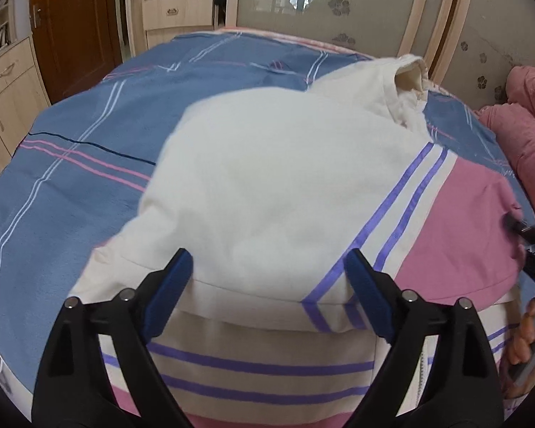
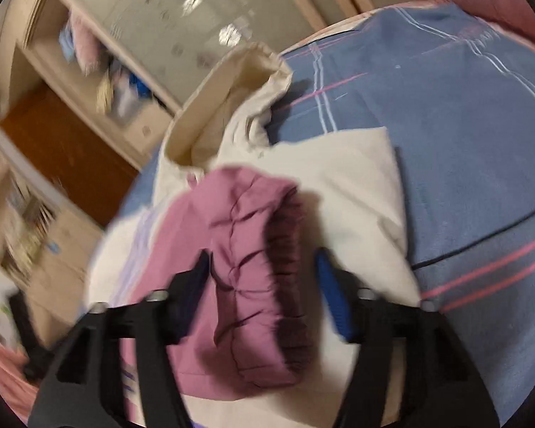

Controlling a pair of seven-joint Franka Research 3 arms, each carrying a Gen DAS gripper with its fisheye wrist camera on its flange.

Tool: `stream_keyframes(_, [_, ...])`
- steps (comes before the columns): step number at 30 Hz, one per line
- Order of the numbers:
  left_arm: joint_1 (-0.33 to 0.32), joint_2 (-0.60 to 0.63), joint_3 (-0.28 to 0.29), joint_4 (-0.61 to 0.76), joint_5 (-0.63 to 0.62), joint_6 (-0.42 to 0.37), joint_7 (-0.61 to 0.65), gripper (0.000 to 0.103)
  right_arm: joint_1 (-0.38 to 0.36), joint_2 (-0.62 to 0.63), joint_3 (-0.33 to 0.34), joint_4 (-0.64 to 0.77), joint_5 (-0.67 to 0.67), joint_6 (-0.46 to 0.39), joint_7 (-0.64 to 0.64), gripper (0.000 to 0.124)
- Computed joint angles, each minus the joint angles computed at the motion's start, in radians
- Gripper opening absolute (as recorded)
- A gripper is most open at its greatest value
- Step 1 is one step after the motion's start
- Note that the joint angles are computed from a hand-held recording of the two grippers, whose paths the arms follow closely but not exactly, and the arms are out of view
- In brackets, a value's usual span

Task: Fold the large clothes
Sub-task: 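Grasp the pink cuff with the right tool and lay it along the folded side, then open the right tool to release the cuff onto the jacket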

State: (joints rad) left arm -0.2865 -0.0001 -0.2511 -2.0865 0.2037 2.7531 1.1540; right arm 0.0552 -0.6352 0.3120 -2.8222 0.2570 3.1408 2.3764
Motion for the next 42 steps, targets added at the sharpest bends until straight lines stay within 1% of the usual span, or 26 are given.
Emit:
stream_keyframes(2, [-0.004, 0.028, -0.002, 0.028, 0.079, -0.029, -0.045, 0.094, -0.097, -0.064, 0.102, 0.002, -0.033, -0.063, 0.035, 0.094])
stream_keyframes(3, [-0.007, 0.044, -0.001, 0.043, 0.112, -0.046, -0.062, 0.094, -0.132, -0.085, 0.14, 0.013, -0.064, -0.106, 0.05, 0.094])
stream_keyframes(4, [-0.01, 0.063, 0.0, 0.06, 0.14, -0.059, -0.085, 0.097, -0.145, -0.092, 0.159, 0.03, -0.098, -0.155, 0.05, 0.094])
stream_keyframes(6, [-0.014, 0.09, 0.006, 0.086, 0.169, -0.072, -0.118, 0.099, -0.095, -0.064, 0.124, 0.042, -0.127, -0.163, 0.026, 0.093])
stream_keyframes(7, [-0.018, 0.107, 0.01, 0.104, 0.191, -0.082, -0.145, 0.099, -0.074, -0.047, 0.119, 0.047, -0.143, -0.152, 0.021, 0.089])
stream_keyframes(9, [-0.028, 0.129, 0.022, 0.127, 0.25, -0.096, -0.209, 0.1, -0.087, -0.028, 0.145, 0.065, -0.169, -0.163, 0.001, 0.057])
stream_keyframes(13, [-0.061, 0.186, 0.044, 0.201, 0.396, -0.149, -0.334, 0.101, -0.31, -0.067, 0.369, 0.152, -0.4, -0.266, 0.122, 0.052])
stream_keyframes(16, [-0.067, 0.212, 0.046, 0.241, 0.417, -0.174, -0.35, 0.101, -0.42, -0.098, 0.44, 0.162, -0.474, -0.288, 0.22, 0.05])
stream_keyframes(17, [-0.066, 0.214, 0.045, 0.246, 0.412, -0.179, -0.351, 0.101, -0.443, -0.113, 0.445, 0.159, -0.507, -0.319, 0.281, 0.05])
stream_keyframes(18, [-0.061, 0.209, 0.041, 0.243, 0.395, -0.175, -0.343, 0.101, -0.431, -0.107, 0.423, 0.14, -0.483, -0.294, 0.271, 0.05])
stream_keyframes(19, [-0.058, 0.194, 0.038, 0.23, 0.382, -0.17, -0.341, 0.101, -0.388, -0.081, 0.365, 0.12, -0.462, -0.268, 0.271, 0.05])
stream_keyframes(21, [-0.048, 0.156, 0.031, 0.191, 0.354, -0.14, -0.332, 0.101, -0.353, -0.075, 0.322, 0.112, -0.465, -0.28, 0.282, 0.051])
stream_keyframes(22, [-0.042, 0.126, 0.027, 0.158, 0.343, -0.11, -0.326, 0.101, -0.353, -0.093, 0.325, 0.119, -0.482, -0.316, 0.294, 0.055])
stream_keyframes(24, [-0.034, 0.068, 0.027, 0.097, 0.356, -0.05, -0.337, 0.101, -0.386, -0.153, 0.37, 0.136, -0.533, -0.383, 0.351, 0.073])
stream_keyframes(25, [-0.03, 0.048, 0.025, 0.076, 0.368, -0.028, -0.345, 0.101, -0.417, -0.194, 0.403, 0.141, -0.565, -0.397, 0.395, 0.074])
stream_keyframes(27, [-0.019, 0.002, 0.022, 0.032, 0.4, 0.023, -0.364, 0.101, -0.413, -0.272, 0.428, 0.13, -0.601, -0.41, 0.456, 0.074])
stream_keyframes(29, [-0.011, -0.026, 0.015, 0.001, 0.367, 0.063, -0.325, 0.101, -0.38, -0.305, 0.402, 0.096, -0.631, -0.308, 0.474, 0.074])
stream_keyframes(30, [-0.011, -0.033, 0.012, -0.011, 0.309, 0.079, -0.262, 0.101, -0.343, -0.28, 0.362, 0.074, -0.634, -0.2, 0.449, 0.074])
stream_keyframes(32, [-0.035, -0.026, 0.009, -0.02, 0.042, 0.079, 0.008, 0.101, -0.25, -0.158, 0.275, 0.06, -0.577, -0.025, 0.337, 0.074])
stream_keyframes(33, [-0.028, -0.023, -0.012, -0.022, -0.131, 0.072, 0.174, 0.101, -0.183, -0.079, 0.205, 0.061, -0.605, 0.043, 0.325, 0.074])
stream_keyframes(34, [-0.055, 0.005, 0.001, 0.001, -0.234, 0.039, 0.273, 0.101, -0.117, -0.013, 0.152, 0.073, -0.583, 0.055, 0.276, 0.074])
stream_keyframes(35, [-0.052, 0.026, -0.005, 0.022, -0.267, 0.004, 0.304, 0.101, -0.085, 0.052, 0.134, 0.103, -0.565, 0.012, 0.232, 0.074])
stream_keyframes(36, [-0.066, 0.054, 0.011, 0.05, -0.23, -0.035, 0.274, 0.101, -0.084, 0.082, 0.142, 0.138, -0.565, -0.076, 0.219, 0.074])
stream_keyframes(37, [-0.046, 0.078, -0.008, 0.068, -0.195, -0.049, 0.248, 0.101, -0.096, 0.109, 0.16, 0.168, -0.559, -0.152, 0.201, 0.073])
stream_keyframes(40, [-0.038, 0.132, -0.013, 0.108, -0.15, -0.05, 0.199, 0.101, -0.123, 0.137, 0.178, 0.194, -0.557, -0.194, 0.195, 0.07])
stream_keyframes(42, [-0.048, 0.163, -0.005, 0.149, -0.076, -0.072, 0.129, 0.101, -0.173, 0.111, 0.225, 0.197, -0.592, -0.22, 0.232, 0.071])
